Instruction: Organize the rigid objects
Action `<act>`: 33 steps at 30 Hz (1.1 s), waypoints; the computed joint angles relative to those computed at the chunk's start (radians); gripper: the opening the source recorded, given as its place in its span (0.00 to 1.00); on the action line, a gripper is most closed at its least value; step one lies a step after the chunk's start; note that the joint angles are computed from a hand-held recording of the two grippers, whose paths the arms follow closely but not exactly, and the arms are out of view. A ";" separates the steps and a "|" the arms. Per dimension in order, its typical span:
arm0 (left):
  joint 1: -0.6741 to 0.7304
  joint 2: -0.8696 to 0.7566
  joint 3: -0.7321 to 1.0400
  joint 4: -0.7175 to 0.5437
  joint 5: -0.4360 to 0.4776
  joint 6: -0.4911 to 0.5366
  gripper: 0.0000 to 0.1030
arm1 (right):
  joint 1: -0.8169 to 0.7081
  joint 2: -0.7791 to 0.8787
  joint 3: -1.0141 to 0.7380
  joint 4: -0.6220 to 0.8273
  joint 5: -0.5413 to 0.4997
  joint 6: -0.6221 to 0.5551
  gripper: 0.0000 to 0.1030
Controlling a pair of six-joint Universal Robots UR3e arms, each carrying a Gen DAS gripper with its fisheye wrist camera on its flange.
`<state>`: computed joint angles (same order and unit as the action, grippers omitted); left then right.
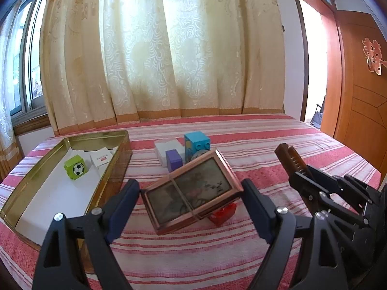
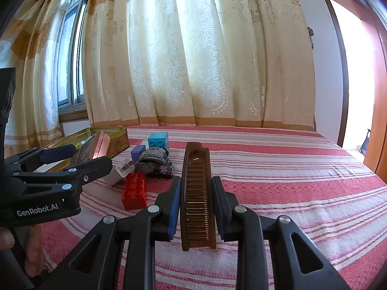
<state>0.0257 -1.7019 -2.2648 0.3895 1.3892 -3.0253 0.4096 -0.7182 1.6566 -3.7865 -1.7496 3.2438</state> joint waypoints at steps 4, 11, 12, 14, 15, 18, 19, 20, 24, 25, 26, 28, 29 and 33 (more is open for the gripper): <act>0.006 0.000 -0.007 0.014 -0.008 0.000 0.83 | 0.001 0.004 0.000 -0.010 -0.004 -0.001 0.27; 0.014 0.004 -0.023 0.039 -0.018 0.001 0.83 | 0.002 0.012 0.005 -0.038 -0.008 -0.002 0.27; 0.015 0.002 -0.025 0.046 -0.020 0.003 0.83 | 0.001 0.012 0.006 -0.043 -0.008 -0.002 0.27; 0.015 0.001 -0.028 0.057 -0.020 0.004 0.83 | 0.003 0.015 0.008 -0.057 -0.011 -0.003 0.27; 0.014 -0.001 -0.030 0.065 -0.020 0.006 0.83 | 0.004 0.016 0.009 -0.062 -0.013 -0.003 0.27; 0.014 -0.002 -0.041 0.088 -0.021 0.011 0.83 | 0.003 0.016 0.013 -0.072 -0.013 -0.005 0.27; 0.012 -0.002 -0.044 0.094 -0.019 0.012 0.83 | 0.003 0.016 0.014 -0.072 -0.012 -0.005 0.27; 0.012 -0.003 -0.044 0.097 -0.018 0.014 0.83 | 0.003 0.015 0.014 -0.072 -0.013 -0.004 0.27; 0.013 -0.004 -0.048 0.106 -0.022 0.018 0.83 | 0.004 0.016 0.013 -0.074 -0.013 -0.005 0.27; 0.013 -0.004 -0.048 0.106 -0.022 0.018 0.83 | 0.004 0.018 0.012 -0.077 -0.014 -0.004 0.27; 0.015 -0.003 -0.049 0.110 -0.025 0.017 0.83 | 0.004 0.018 0.016 -0.083 -0.015 -0.004 0.27; 0.019 -0.003 -0.053 0.120 -0.032 0.017 0.83 | 0.004 0.019 0.019 -0.094 -0.014 -0.003 0.27; 0.022 -0.002 -0.057 0.127 -0.037 0.018 0.83 | 0.003 0.020 0.020 -0.099 -0.013 -0.003 0.27; 0.022 -0.006 -0.068 0.158 -0.040 0.021 0.83 | -0.004 0.020 0.028 -0.115 0.004 0.005 0.27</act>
<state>0.0480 -1.7078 -2.3329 0.5471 1.3494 -3.0045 0.4055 -0.6980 1.6847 -3.9019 -1.7459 3.2490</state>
